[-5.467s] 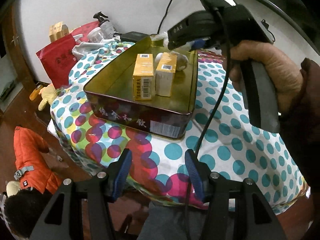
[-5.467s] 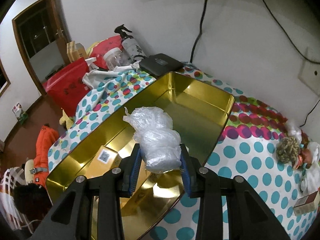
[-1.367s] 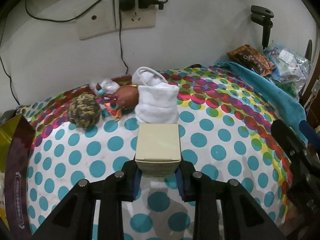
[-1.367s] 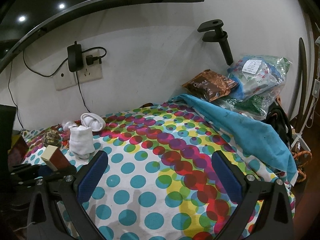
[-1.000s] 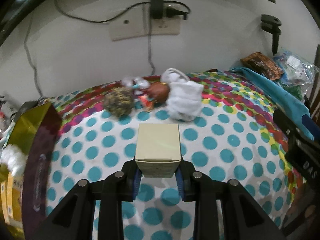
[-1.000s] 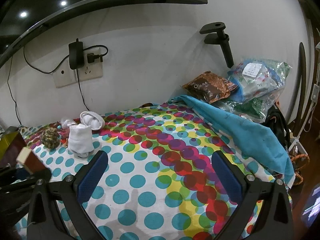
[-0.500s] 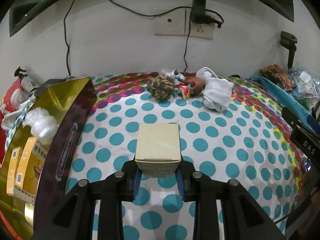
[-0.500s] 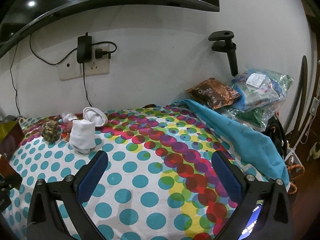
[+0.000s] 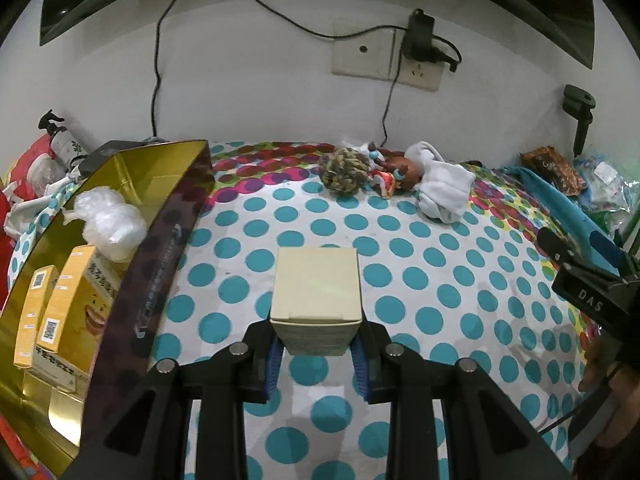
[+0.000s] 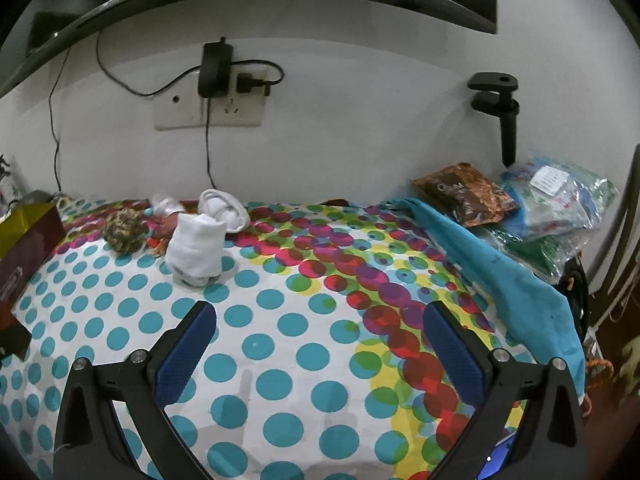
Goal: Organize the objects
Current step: 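Carry the beige box toward the tray while the right tool grasps the white towel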
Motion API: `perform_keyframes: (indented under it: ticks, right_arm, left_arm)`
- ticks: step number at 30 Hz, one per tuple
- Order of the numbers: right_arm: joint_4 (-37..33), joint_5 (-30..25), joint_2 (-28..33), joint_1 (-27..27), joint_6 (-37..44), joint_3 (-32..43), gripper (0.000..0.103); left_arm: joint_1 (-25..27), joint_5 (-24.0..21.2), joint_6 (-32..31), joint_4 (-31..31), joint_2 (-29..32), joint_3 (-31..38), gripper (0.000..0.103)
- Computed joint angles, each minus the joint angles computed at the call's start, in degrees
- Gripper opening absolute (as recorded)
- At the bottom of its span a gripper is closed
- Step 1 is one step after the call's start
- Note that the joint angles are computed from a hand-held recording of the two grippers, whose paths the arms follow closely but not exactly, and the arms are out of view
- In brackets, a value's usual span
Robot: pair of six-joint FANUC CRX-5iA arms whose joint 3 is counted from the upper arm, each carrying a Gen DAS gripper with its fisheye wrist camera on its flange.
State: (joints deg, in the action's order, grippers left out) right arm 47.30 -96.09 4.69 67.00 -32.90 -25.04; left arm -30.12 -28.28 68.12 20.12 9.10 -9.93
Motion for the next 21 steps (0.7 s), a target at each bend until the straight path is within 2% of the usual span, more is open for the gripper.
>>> perform_keyframes:
  ticks: [8,12,14,20,21]
  right_arm:
    - [2.84,8.99,-2.61,-2.83,5.16,-2.59,0.103]
    - [4.13,18.48,-5.41,-7.38,7.2,-4.28,0.102]
    - [4.66,22.88,-6.04,-10.0,8.11,-4.47,0.102]
    - [4.84,28.67,-3.67,-14.93,11.62,-1.51,0.101]
    - [4.8,29.45,-3.15,-15.48,11.81,-1.05,0.098]
  left_arm:
    - [2.21,-1.3,-1.39,3.27,-0.15,-0.88,0.029]
    - [2.94,-1.09,-3.67,6.29,-1.15,-2.5,0.029]
    - [3.33,-1.15,-7.2,9.82,-1.73,-3.67,0.029]
    - [4.88,-2.69,-15.05,18.98,-3.09,-5.58,0.029]
    - [5.2,-2.98,-15.34,19.58,-3.3,-5.6,0.029]
